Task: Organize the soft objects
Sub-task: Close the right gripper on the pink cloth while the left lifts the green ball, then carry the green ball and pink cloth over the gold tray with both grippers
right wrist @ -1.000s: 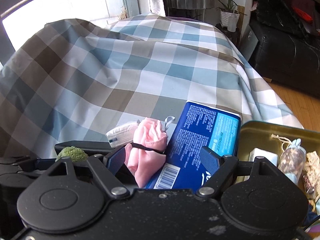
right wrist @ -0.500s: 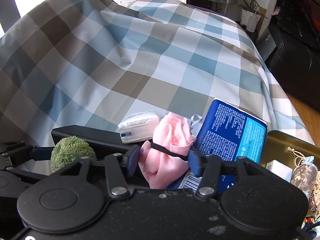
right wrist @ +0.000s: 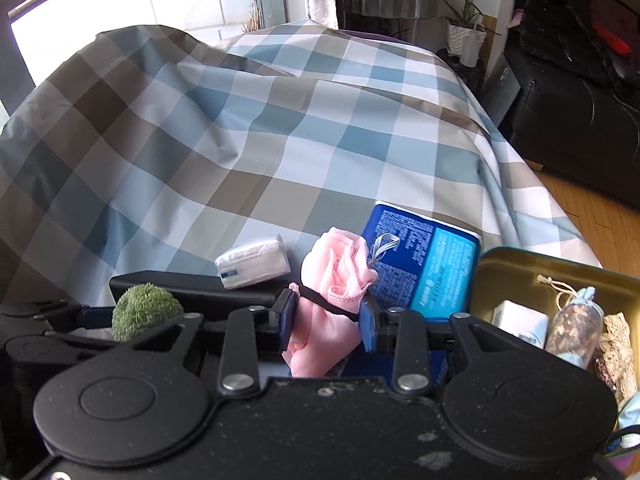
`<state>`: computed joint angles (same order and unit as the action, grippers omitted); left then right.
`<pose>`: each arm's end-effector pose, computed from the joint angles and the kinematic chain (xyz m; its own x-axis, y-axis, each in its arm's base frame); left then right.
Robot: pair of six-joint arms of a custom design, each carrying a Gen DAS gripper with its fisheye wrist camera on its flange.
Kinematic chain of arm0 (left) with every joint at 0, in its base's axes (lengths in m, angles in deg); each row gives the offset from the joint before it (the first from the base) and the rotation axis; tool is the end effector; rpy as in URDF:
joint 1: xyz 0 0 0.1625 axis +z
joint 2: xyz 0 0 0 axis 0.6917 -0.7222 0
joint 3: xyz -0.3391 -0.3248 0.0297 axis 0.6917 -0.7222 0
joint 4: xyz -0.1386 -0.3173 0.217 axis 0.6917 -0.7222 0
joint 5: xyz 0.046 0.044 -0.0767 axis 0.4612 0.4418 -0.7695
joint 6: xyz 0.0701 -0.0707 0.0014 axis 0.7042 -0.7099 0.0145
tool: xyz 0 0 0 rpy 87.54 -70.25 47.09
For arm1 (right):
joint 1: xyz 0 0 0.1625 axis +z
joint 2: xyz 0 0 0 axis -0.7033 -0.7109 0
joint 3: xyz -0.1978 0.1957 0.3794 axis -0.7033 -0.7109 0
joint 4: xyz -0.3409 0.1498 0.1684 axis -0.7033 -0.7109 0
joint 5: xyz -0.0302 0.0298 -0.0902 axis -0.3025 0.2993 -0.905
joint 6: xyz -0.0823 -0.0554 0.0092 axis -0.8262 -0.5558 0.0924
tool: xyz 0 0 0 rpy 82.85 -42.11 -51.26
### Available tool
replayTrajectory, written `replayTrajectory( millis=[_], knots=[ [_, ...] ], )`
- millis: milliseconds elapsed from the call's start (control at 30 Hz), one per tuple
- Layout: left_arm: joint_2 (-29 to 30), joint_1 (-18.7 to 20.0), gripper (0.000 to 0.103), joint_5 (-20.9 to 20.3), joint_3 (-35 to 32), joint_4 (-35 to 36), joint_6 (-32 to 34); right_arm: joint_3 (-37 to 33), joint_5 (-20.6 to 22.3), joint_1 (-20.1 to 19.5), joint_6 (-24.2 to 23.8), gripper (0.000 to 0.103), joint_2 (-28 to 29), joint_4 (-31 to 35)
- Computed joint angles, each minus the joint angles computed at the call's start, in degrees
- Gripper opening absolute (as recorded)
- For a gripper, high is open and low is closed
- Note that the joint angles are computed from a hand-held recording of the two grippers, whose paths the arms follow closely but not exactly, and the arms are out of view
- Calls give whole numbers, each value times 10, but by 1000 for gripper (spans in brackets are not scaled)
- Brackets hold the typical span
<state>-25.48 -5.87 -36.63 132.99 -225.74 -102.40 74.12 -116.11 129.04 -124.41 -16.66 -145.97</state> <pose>-0.3492 -0.5403 -0.0585 -0.8141 -0.3904 -0.4300 0.0002 0.7402 -0.6724 0.0486 -0.6248 0.3546 -0.5919 -0.6658 0.4543 -0.7588 0.6504 -0.0353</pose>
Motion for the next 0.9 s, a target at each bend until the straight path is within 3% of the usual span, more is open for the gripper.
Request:
replayTrajectory(
  millis=[100, 267, 600, 900],
  knots=[
    [3, -2, 72, 4, -6, 14, 2, 6, 5, -10, -8, 33, -14, 1],
    [7, -5, 55, 6, -10, 7, 29, 10, 15, -26, -12, 33, -34, 11],
    [8, -19, 54, 38, -16, 55, -2, -11, 35, -63, -1, 33, -60, 45],
    [15, -31, 54, 59, -49, 164, -35, 2, 7, -88, 5, 33, -83, 94]
  ],
)
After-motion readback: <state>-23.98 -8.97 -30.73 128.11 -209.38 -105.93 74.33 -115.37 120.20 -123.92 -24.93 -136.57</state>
